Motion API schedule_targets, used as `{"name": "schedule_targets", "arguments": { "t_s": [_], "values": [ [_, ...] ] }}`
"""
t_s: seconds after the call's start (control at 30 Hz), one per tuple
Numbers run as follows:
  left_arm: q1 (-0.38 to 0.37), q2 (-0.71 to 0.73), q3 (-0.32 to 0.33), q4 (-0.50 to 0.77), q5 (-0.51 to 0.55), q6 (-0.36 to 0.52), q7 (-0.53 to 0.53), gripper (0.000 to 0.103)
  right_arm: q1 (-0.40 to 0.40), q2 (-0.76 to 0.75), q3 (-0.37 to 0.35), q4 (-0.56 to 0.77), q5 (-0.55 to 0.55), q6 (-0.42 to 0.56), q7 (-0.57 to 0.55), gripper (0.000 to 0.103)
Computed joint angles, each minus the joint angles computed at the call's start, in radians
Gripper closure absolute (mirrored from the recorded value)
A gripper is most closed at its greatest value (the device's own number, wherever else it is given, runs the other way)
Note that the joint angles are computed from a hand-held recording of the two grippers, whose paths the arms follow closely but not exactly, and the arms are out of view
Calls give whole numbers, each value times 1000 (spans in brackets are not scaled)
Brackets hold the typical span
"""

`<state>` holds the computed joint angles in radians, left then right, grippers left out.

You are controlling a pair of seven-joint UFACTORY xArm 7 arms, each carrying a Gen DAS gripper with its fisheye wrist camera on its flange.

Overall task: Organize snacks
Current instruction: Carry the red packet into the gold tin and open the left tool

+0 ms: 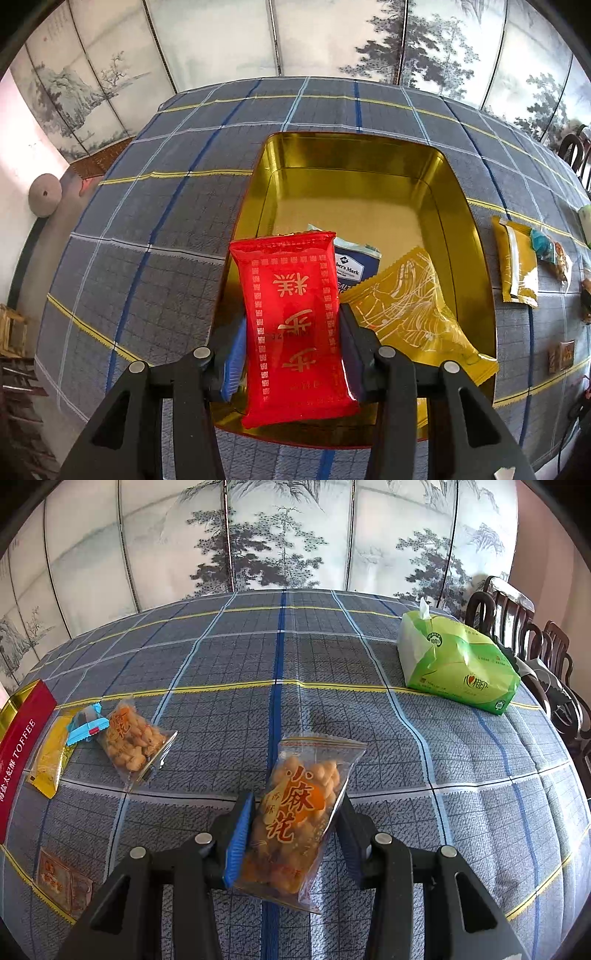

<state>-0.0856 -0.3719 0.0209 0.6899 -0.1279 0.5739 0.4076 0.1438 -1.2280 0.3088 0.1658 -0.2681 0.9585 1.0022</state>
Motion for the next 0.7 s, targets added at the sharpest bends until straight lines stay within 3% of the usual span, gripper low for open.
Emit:
{"name": "schedule_targets", "arguments": {
  "t_s": [0.33, 0.7],
  "values": [
    [5, -10, -5, -11, 15, -7, -4, 58, 1, -3, -3, 1, -4, 6, -3, 58],
    [8, -56, -6, -39, 46, -30, -2, 42, -1, -5, -3, 1, -2, 7, -6, 58]
  ]
}}
